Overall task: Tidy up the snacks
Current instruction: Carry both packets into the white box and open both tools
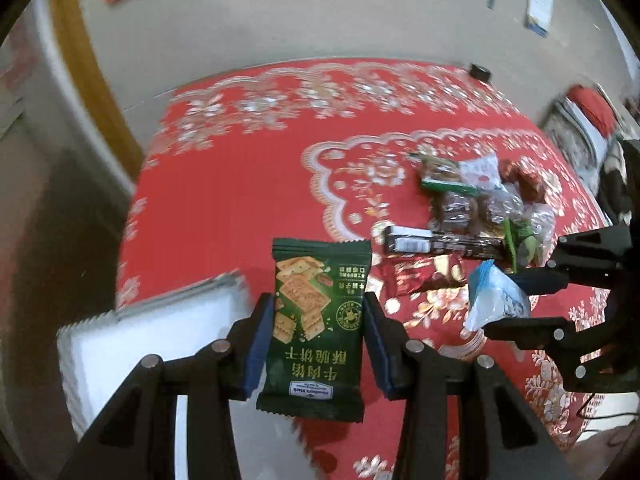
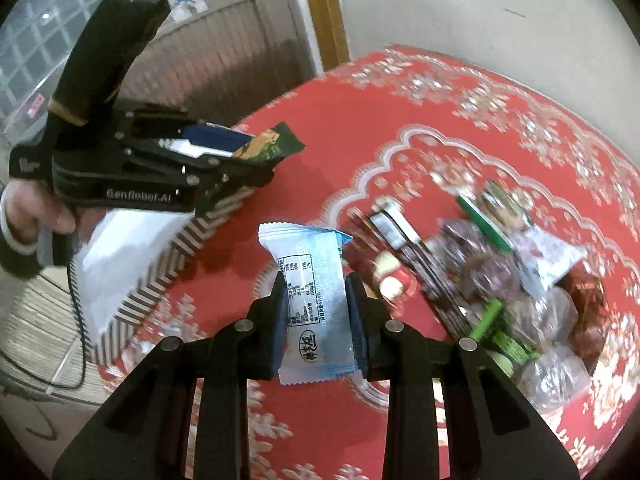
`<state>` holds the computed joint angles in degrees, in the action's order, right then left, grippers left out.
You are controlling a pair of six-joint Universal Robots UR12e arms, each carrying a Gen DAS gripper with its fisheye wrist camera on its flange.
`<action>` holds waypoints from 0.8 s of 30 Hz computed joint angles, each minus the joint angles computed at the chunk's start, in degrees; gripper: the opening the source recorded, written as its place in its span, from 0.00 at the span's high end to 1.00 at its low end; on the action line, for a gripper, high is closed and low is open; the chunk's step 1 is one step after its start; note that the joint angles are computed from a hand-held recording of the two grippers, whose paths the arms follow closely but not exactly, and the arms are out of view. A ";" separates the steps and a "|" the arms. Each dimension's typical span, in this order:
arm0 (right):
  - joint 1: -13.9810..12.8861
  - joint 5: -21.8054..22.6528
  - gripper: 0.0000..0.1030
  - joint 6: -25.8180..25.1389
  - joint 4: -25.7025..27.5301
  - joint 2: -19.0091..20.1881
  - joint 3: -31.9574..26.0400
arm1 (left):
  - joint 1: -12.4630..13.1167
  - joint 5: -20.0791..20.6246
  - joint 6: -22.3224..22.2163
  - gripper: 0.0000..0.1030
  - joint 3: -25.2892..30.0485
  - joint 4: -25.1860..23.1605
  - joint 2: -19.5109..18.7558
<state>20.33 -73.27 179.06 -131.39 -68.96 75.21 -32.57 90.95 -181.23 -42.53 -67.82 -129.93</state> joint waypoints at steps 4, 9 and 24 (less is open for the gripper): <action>0.91 1.18 0.74 -0.91 -0.67 0.87 -1.61 | 0.16 3.56 -4.02 0.55 -5.30 2.17 3.27; 2.15 2.84 0.74 -2.29 -0.11 3.04 -5.24 | 0.79 7.40 -8.29 0.55 -10.82 3.66 6.72; 5.67 4.90 0.74 -2.32 5.68 12.66 -20.44 | 3.39 11.83 -19.85 0.55 -17.83 3.57 9.96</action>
<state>26.00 -68.36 176.74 -125.71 -56.30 54.77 -29.18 102.77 -201.09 -60.36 -64.25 -119.97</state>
